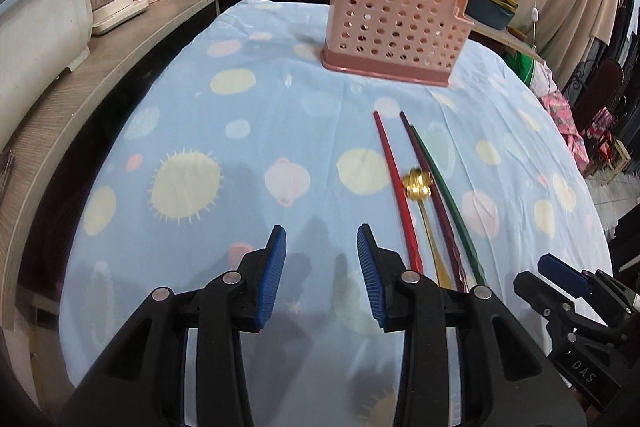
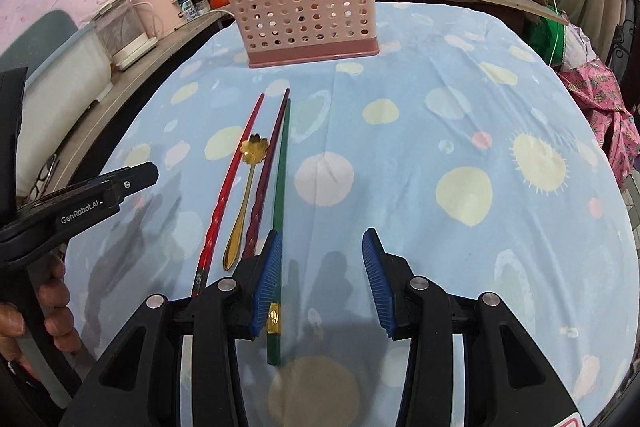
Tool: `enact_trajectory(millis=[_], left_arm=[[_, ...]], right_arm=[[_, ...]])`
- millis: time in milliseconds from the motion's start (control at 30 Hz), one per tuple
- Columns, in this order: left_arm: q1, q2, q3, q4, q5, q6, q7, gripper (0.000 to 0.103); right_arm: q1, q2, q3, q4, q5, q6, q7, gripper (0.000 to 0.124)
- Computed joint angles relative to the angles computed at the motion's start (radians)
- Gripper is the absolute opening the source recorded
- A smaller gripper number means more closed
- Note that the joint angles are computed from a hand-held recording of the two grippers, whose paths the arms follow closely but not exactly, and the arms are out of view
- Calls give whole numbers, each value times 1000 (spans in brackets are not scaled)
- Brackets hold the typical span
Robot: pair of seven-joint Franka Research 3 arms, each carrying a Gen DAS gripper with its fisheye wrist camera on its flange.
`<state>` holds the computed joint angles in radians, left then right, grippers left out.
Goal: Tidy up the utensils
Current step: 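Move both tools back down to the remaining chopsticks, then grasp the green chopstick with the right tool while the left tool grasps a red chopstick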
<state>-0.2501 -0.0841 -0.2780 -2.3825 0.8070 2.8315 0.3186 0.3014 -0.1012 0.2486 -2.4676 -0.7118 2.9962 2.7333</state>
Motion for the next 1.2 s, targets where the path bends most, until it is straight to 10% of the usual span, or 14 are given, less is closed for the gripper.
enact_trajectory(millis=[1200], left_arm=[[-47,31,-5,-14,-110,2,100,35]], right_arm=[[57,9,-18,-29,-29,-43,2,7]])
